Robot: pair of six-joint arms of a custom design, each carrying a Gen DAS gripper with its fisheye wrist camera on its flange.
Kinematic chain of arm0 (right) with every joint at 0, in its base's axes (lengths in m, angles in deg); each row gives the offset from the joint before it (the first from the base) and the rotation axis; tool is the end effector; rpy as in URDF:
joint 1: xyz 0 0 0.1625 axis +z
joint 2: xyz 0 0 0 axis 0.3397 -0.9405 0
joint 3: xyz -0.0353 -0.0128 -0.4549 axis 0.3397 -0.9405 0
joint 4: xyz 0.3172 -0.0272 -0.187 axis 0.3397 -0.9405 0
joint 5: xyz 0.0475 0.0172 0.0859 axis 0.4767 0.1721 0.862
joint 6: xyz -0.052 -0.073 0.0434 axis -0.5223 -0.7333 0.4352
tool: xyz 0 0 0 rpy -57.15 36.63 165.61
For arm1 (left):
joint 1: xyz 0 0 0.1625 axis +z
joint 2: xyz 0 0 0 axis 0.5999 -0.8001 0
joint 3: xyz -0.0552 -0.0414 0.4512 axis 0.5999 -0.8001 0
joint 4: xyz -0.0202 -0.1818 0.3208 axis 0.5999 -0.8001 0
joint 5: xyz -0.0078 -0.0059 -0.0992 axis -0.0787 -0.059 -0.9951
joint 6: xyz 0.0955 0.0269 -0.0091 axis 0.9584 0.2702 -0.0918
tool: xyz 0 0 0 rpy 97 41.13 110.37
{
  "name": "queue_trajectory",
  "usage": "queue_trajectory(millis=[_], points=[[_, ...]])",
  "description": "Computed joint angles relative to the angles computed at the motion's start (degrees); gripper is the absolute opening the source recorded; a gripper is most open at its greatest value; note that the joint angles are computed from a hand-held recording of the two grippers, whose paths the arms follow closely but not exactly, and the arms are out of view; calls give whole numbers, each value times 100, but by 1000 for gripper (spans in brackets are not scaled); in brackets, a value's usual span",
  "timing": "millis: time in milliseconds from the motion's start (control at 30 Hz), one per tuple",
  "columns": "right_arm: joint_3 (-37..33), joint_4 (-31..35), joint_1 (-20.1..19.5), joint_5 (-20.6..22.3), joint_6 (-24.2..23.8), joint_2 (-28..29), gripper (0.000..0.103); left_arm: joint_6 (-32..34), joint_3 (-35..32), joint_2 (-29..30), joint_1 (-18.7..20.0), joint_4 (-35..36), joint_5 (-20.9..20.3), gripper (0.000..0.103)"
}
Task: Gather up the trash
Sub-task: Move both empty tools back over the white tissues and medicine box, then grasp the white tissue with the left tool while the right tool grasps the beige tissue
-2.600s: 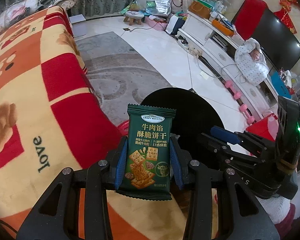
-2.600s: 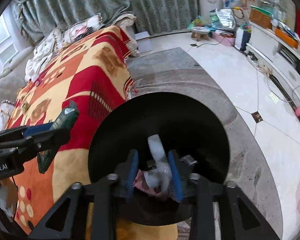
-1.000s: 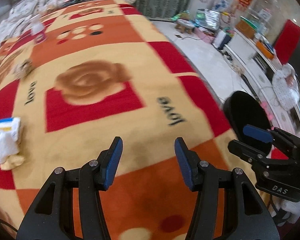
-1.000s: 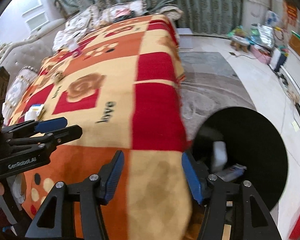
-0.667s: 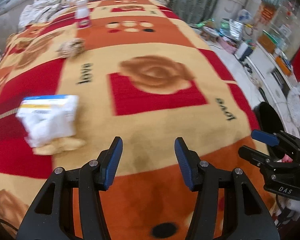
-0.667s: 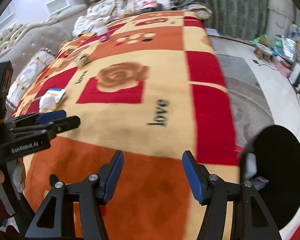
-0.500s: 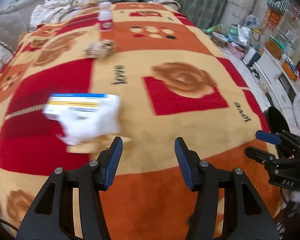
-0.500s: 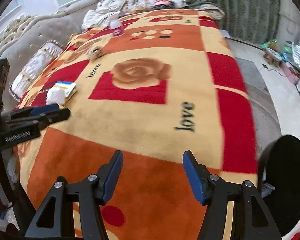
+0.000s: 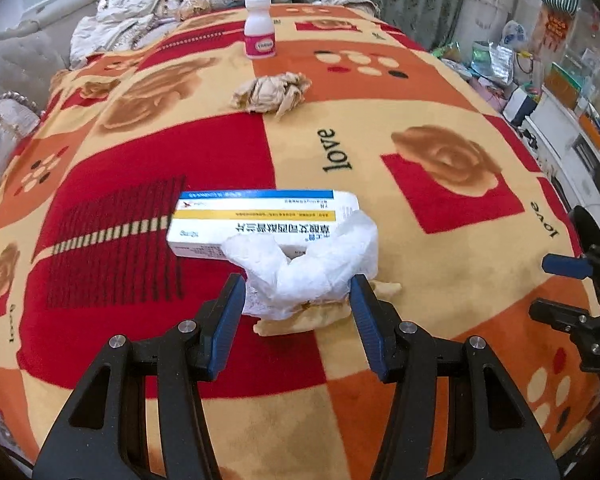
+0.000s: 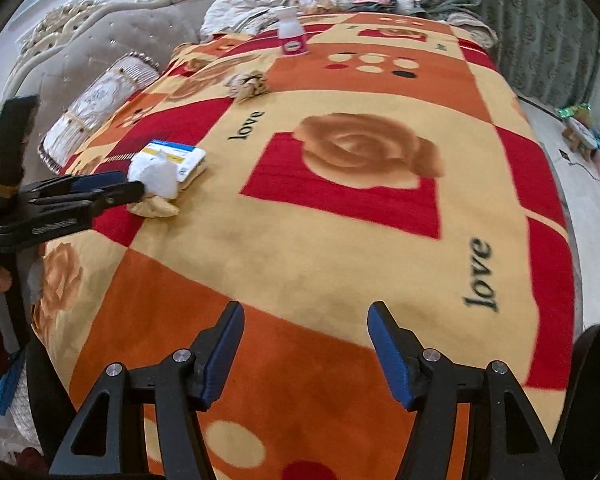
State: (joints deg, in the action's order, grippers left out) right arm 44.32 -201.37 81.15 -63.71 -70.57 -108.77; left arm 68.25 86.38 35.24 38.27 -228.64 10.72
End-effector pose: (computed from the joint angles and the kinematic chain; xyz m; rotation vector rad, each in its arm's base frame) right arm 0.1903 -0.5631 -0.0279 0.3373 -2.4899 0.5767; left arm 0.0131 -0.6748 0.1766 0.8058 2.3889 -0.4128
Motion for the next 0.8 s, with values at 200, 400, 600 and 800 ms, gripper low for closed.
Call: queue_trajectory(millis=[200, 400, 600, 800], points=[[-310, 296, 54, 123, -12, 105, 62, -248, -159, -153, 79, 525, -364, 32], [-664, 629, 120, 391, -110, 265, 62, -349, -138, -510, 124, 613, -592, 30], [-1164, 1059, 174, 718, -179, 458, 62, -398, -106, -668, 194, 507, -408, 30], [-1856, 1554, 255, 1243, -414, 844, 62, -437, -55, -789, 311, 451, -317, 30]])
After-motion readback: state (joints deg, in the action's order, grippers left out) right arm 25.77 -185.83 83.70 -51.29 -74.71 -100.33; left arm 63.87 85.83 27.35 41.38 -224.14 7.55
